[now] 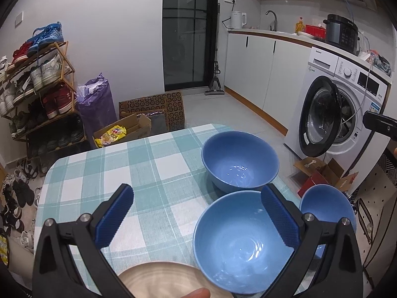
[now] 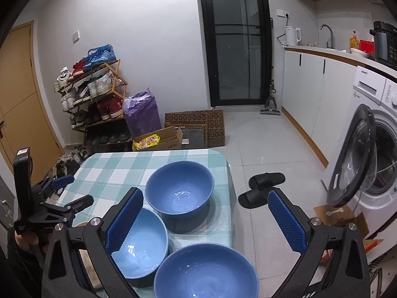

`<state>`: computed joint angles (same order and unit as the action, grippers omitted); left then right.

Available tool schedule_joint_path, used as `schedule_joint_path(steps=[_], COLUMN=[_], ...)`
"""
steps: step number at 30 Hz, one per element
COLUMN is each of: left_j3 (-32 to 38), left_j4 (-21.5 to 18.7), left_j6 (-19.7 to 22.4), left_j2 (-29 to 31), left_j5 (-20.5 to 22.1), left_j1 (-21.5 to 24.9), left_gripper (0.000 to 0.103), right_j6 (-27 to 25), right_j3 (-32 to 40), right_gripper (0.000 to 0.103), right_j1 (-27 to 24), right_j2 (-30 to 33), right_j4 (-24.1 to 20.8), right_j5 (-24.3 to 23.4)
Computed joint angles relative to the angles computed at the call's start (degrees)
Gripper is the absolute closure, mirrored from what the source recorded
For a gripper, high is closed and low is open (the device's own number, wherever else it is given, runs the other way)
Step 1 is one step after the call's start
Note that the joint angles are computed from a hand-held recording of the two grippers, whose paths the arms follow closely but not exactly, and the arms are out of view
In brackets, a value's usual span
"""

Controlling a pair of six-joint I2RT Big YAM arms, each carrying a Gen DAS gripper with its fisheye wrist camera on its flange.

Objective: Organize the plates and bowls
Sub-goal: 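Move both grippers toward the rim of a large light-blue bowl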

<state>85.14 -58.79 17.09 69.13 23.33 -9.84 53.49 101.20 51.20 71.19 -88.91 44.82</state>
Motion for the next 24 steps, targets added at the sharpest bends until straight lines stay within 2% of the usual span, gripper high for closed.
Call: schedule_joint_path(steps=[8, 10, 15, 24], left_j3=[2.21, 2.72, 3.78, 6.34], left_j4=[0.17, 0.32, 0.99, 0.66], left_j6=[-0.67, -0.79, -1.45, -2.55], left_j2=[3.47, 4.34, 6.29, 10.29], left_j5=[-2.68, -3.44, -5.13, -6.86], left_j1=[-2.61, -3.16, -4.28, -5.73], left_gripper=[0.000, 0.000, 0.000, 0.000], right_j6=[-3.92, -4.91, -6.89, -9.26], right_j3=[-3.91, -5.82, -7.96, -9.22], right_gripper=[0.001, 0.001, 0.001, 0.001], right_j1=[-5.06, -6.60, -9.36, -14.30], right_j2=[-0.45, -1.18, -1.02, 0.99], right_j4=[6.36, 9.54, 12.70, 14.19], right_j5=[-5.67, -8.17, -11.34, -16.51])
